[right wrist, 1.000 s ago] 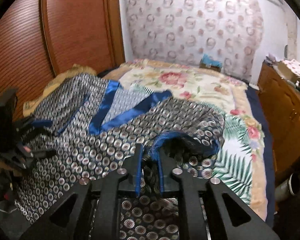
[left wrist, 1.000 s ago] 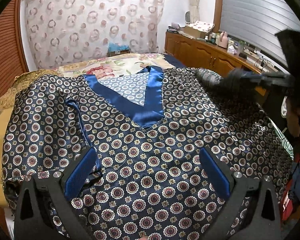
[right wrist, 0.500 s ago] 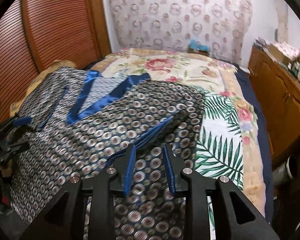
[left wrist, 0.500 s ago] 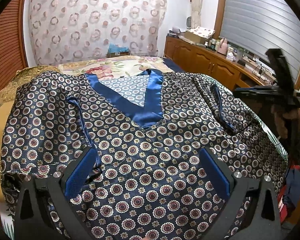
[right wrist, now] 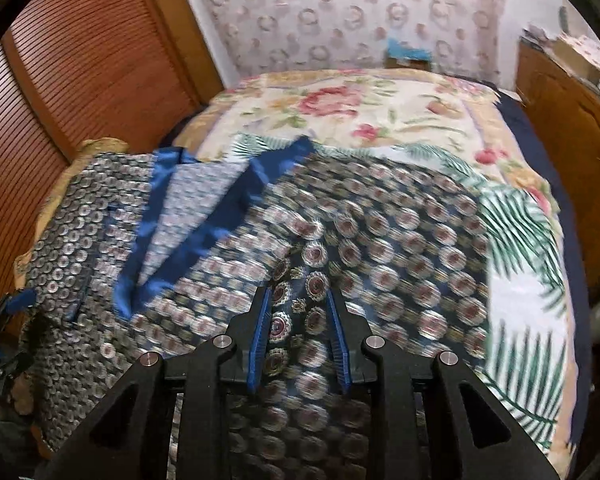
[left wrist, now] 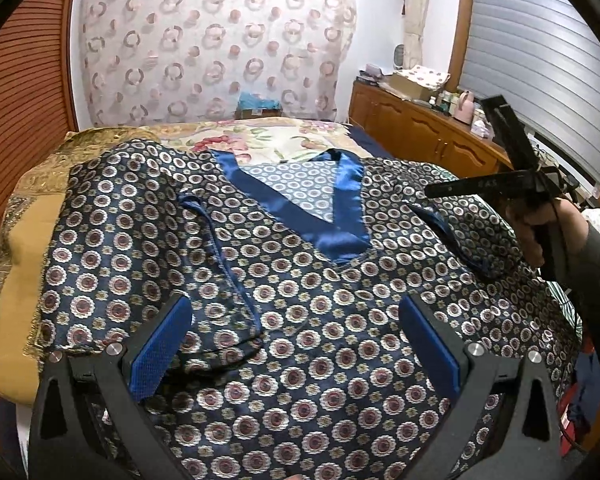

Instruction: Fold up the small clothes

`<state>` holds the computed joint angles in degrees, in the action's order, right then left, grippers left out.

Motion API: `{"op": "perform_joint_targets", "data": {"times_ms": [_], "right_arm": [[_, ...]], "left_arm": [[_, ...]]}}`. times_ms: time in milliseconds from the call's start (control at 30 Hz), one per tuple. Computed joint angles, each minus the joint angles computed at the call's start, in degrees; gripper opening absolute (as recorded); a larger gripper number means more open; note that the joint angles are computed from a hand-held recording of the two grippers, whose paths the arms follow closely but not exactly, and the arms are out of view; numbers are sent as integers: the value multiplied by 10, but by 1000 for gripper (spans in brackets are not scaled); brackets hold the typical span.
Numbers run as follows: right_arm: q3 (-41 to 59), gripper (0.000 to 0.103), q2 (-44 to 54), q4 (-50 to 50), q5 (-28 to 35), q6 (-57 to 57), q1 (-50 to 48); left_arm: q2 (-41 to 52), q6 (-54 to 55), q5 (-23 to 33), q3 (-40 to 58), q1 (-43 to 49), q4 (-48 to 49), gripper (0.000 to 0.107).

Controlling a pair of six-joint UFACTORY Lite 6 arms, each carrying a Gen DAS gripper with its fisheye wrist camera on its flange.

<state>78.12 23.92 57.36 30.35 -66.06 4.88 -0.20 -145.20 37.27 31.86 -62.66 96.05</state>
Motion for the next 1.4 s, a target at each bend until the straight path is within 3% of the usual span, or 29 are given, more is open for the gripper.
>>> {"op": "perform_joint_targets", "data": {"times_ms": [367,467,567,600,667,900,1033,1167,1267,1400], "right_arm": [[-38,32,-26,-16,-112,-50,3],[-13,37,-3,-52,-118,-24,-12],[22,52,27,-73,-116,-9,-24],[34,52,37,-75,-113,-8,-28],[59,53,57,-89,-106,5,-35],[146,53,140,-203,-88,112,-35],[157,55,154,-132,-71,49,-53],[98,69,116,-77,-96,-18,-59],[86,79,102,-113,-102,42,-61],[78,83,91,-160,-100,99,-60]], "left_arm": [[-119,150,-7,-43,89,-52,101],[-150,198,-46,-51,159,-53,97],[-169,222,-115,-52,249,-24,87],[-168,232,-138,-48,279,-19,84],[-157,270,-171,-33,338,-27,73],[-82,326,-222,19,452,-29,63],[-38,375,-231,52,480,-67,61],[-3,399,-259,72,512,-81,61],[23,368,-283,85,533,-46,60],[31,373,-295,89,545,-49,55]]}}
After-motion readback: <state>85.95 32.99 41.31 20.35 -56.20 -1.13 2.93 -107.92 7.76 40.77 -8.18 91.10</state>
